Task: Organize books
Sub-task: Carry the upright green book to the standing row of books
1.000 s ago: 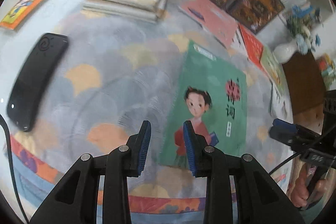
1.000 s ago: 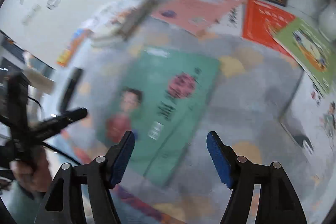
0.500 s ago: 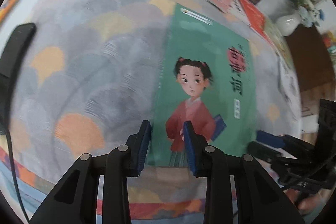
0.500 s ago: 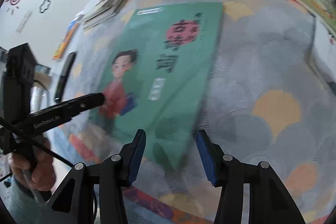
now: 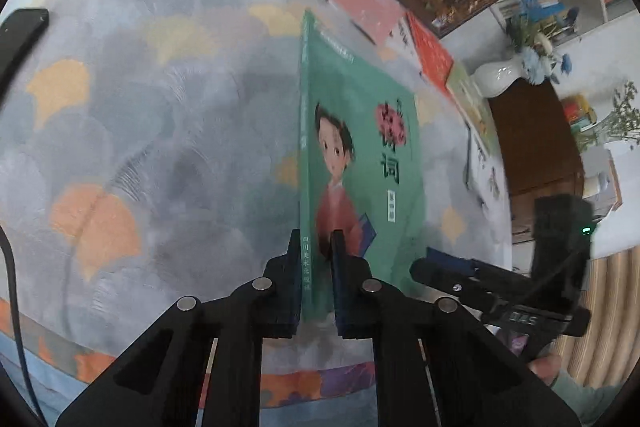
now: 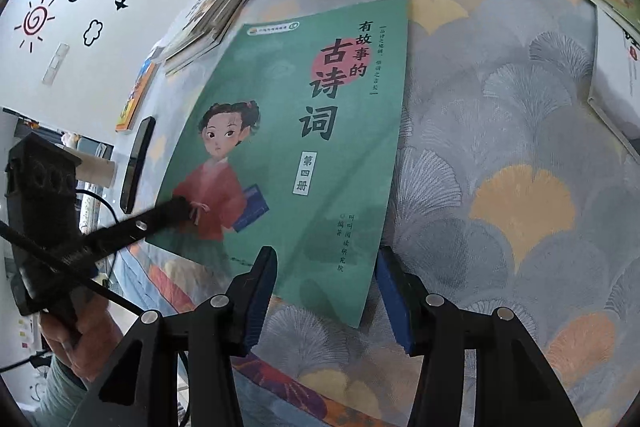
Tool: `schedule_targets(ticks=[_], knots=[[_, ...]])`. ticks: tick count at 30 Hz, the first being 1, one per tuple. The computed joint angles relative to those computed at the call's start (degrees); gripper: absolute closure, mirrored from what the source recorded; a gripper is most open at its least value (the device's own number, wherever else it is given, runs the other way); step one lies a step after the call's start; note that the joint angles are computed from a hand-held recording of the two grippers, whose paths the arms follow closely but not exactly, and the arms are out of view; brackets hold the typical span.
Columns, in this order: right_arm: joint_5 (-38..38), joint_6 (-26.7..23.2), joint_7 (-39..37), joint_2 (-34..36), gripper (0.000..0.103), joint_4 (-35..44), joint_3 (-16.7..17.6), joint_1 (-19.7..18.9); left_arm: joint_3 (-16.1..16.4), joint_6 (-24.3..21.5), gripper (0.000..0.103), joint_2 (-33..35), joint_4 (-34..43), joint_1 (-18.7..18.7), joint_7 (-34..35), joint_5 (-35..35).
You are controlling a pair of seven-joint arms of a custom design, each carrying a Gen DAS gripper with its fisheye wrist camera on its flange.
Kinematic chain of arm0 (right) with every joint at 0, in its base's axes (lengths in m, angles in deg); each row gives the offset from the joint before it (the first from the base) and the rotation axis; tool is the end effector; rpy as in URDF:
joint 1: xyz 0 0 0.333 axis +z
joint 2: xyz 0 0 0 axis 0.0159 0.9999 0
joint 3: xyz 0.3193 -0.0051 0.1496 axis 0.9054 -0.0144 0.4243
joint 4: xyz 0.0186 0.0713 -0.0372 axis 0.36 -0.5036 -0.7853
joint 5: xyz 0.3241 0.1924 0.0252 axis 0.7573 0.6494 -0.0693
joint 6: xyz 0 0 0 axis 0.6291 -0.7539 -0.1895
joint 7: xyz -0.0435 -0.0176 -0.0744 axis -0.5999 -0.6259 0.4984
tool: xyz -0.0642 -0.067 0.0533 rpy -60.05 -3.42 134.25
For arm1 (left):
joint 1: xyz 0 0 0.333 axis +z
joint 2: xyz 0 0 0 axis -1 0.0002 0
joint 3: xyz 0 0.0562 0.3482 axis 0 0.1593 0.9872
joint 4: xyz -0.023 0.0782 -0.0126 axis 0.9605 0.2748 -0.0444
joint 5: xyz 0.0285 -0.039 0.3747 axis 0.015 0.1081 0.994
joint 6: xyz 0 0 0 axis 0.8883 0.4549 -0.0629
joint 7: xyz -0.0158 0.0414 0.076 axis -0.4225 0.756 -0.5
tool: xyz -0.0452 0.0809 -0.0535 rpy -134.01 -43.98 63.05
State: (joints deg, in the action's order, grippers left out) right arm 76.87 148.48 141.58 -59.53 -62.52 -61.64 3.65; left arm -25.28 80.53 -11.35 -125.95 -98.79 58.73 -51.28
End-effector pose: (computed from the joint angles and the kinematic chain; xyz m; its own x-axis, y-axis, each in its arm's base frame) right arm 0.5792 0.0388 0.4863 0.2544 -0.8534 -0.4550 -0.9567 -0.1534 -0.2473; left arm 0.5270 -0.1631 0.5088 0.0562 -0.8376 0.5434 -0.9334 -0.2373 -0.2693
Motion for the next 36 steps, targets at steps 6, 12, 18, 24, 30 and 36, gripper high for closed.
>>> schedule_targets(ticks=[6,12,18,24,30,36], knots=[[3.4,-3.3,0.7,1.5,0.052,1.9,-0.4,-1.2,0.3,-0.7,0.094,0.6,1.2,-0.5,5.0,-10.6],[7.5,-8.9,2.0,3.3,0.052,4.1,-0.9,-3.4,-1.7,0.3,0.094,1.7,3.5,-1.4,3.1,-9.6],[14.3,-15.6,3.0,5.0,0.045,6.4,-2.1,-7.5,-1.4,-0.4,0.096,2.1,5.5,-0.6,3.9,-18.9],[27.0,-22.9,6.4,10.0,0.040,8.4,-1.3,-11.5,-0.3,-5.8,0.096,2.2,6.4,1.4,8.3,-32.9],[23.7,-16.4,4.8,8.2,0.067,9.1,0.5,-7.7,-0.1,-6.9,0.096,2.0,5.3,2.3,5.1,-32.3],[8.1,-2.5,0.1,2.5,0.071,6.2,1.5,-0.8,-1.0,-6.0,0.095,1.9,8.7,1.4,-4.9,-1.2]])
